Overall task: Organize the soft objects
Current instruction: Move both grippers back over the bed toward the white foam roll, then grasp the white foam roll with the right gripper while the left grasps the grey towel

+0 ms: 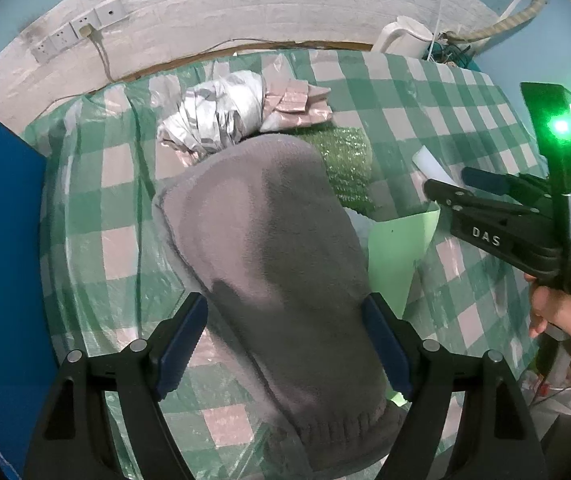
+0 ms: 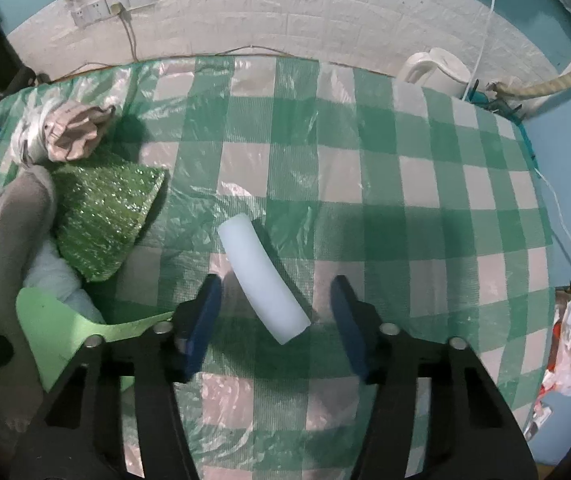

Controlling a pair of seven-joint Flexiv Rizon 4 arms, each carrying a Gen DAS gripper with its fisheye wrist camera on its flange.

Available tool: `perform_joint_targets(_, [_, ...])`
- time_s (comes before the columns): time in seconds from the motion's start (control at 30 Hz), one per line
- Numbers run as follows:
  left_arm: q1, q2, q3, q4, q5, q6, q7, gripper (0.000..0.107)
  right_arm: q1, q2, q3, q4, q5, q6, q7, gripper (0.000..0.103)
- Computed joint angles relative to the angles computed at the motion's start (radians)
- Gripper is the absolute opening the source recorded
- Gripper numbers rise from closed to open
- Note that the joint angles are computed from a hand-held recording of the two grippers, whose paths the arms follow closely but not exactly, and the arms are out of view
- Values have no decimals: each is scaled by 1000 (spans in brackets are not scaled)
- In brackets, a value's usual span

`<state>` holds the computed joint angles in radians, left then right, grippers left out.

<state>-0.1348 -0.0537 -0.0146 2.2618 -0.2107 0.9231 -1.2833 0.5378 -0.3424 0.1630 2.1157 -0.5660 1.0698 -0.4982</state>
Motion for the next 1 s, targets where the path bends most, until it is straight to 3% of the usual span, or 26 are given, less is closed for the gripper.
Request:
perform_joint_targets(0.13, [-1, -2, -1, 3, -8, 1, 2, 81, 3, 0, -8, 10, -15, 23, 10, 36])
perform_joint_targets(0.17, [0, -1, -1, 4, -12, 1, 2, 81, 3, 1, -5, 9, -13, 19, 5, 24])
perform_joint_targets(0.27, [0, 4, 0, 8, -17, 0, 7, 81, 9, 7, 2, 5, -16, -1, -3, 16])
perform_joint_targets(0.83, [-4, 83, 9, 56, -36, -55, 37, 81, 22, 135, 75, 48, 56, -50, 94, 15])
perform_joint_targets(1.0, [-11, 86, -1, 65, 45, -61, 19, 81, 32, 164, 98, 61, 73, -43, 107, 15])
